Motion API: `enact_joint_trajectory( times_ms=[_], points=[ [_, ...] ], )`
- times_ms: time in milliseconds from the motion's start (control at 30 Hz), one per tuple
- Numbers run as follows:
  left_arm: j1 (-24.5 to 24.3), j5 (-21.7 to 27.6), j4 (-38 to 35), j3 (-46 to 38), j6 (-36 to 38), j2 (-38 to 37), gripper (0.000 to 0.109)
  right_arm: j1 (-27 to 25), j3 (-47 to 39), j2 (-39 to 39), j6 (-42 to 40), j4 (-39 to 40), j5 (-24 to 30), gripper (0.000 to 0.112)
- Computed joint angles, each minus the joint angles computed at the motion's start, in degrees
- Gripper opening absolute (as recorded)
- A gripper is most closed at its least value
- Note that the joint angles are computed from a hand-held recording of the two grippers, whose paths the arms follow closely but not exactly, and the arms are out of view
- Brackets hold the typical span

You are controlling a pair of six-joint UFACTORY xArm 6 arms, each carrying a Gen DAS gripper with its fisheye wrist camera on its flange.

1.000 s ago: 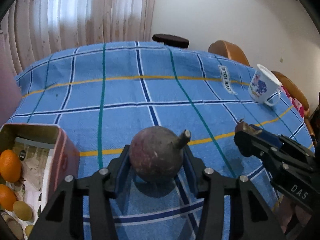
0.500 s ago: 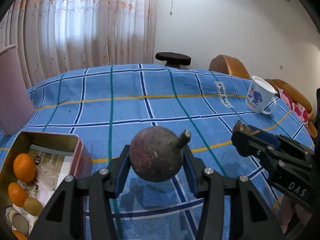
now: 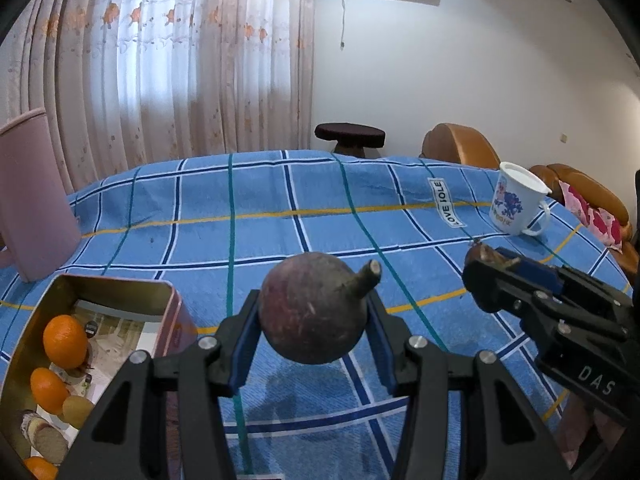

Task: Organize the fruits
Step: 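Lift the purple fruit with the left tool while the right tool lifts the brown fruit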

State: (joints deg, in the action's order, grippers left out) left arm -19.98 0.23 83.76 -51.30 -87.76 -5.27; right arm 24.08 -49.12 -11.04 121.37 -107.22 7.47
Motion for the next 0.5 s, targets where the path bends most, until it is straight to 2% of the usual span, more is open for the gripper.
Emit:
enact_joint_trajectory(
  times_ms=[500],
  points=[
    [-1.3, 3.1, 18.9, -0.9, -18.8, -2.5, 0.051, 3.0, 1.4, -2.5, 4.3, -6.3, 4.9, 0.041]
  ],
)
